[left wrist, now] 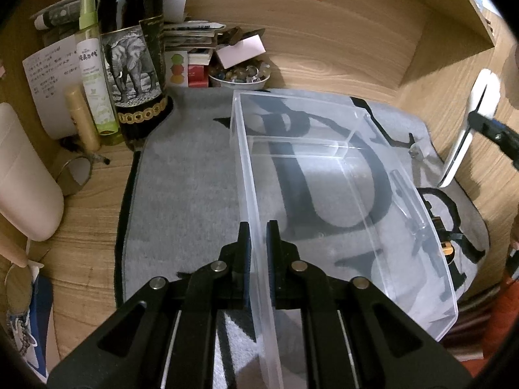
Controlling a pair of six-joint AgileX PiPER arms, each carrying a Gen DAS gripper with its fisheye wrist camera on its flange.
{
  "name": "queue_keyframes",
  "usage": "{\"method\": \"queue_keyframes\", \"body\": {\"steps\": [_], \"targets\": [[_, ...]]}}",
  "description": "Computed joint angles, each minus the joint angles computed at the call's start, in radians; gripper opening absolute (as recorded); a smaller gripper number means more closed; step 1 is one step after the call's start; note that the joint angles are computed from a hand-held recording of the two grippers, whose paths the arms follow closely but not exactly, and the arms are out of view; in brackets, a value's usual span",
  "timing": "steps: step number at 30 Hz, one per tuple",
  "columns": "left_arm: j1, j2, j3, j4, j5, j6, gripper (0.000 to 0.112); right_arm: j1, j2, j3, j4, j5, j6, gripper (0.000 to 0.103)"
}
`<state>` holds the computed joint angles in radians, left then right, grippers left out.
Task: Organize rigid objects
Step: 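Lift the white device with the right gripper and lower it into the box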
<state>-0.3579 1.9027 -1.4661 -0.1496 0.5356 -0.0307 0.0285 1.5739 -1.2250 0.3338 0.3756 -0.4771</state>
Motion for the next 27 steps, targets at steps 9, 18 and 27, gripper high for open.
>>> {"method": "queue_keyframes", "body": {"steps": [9, 18, 27], "targets": [[0.007, -0.012, 0.029, -0.045, -0.029, 0.055, 0.009, 0.148, -0.036, 0.005, 0.032, -0.02, -0.031, 0.033], [0.007, -0.022, 0.056, -0.062, -0.061, 0.091, 0.01, 0.245, 0.085, -0.078, 0.014, 0.045, -0.015, 0.033], [0.012, -0.025, 0.068, -0.087, -0.075, 0.126, 0.011, 0.262, 0.222, -0.18, -0.051, 0.138, 0.066, 0.033]]}}
